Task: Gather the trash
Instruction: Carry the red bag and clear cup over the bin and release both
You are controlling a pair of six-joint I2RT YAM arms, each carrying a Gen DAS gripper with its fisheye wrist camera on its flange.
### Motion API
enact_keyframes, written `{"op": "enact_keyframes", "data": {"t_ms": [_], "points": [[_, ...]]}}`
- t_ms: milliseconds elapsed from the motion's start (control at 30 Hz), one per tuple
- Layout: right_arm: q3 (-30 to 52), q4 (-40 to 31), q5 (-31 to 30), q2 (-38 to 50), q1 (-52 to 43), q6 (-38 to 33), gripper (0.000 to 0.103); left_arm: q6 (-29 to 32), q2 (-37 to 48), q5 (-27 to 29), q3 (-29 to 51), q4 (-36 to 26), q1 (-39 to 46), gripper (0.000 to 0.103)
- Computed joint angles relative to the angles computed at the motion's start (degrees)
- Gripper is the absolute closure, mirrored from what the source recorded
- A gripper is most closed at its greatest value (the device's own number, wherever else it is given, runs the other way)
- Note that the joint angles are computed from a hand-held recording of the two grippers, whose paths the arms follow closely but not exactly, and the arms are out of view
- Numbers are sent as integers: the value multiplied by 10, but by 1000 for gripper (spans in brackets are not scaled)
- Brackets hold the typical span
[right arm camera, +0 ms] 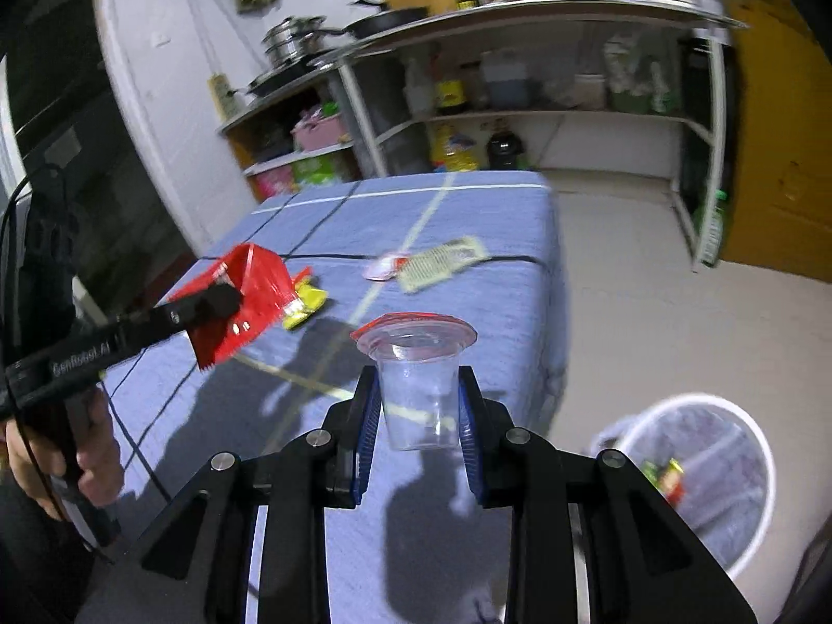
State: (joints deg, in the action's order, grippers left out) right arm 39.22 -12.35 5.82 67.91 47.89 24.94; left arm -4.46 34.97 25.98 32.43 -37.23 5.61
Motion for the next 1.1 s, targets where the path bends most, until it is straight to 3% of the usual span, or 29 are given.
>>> {"op": "enact_keyframes", "data": {"t_ms": [200,333,433,600,733,967,1100], "points": [[-88,-90,-33,-173,-111,-17,73,-173,81,-205,-5,111,-341,89],[-130,-154,-104,-270,-250,-71,73,-224,202,-264,21,185,-458,89],[-151,-175,-180,-296,-371,-129,73,-247,306,-290,56,225,-515,89],[-188,-131,-272,-234,-528,-212,73,-270,467,-301,132,252,-549,89],[-211,-56,-312,-129,-611,-262,73,-287,566,-303,188,252,-559,89],[-216,73,-319,46,-649,-289,72,-319,682,-306,248,241,-564,88],[-218,136,-301,104,-633,-279,72,-326,714,-302,263,236,-557,82]]}}
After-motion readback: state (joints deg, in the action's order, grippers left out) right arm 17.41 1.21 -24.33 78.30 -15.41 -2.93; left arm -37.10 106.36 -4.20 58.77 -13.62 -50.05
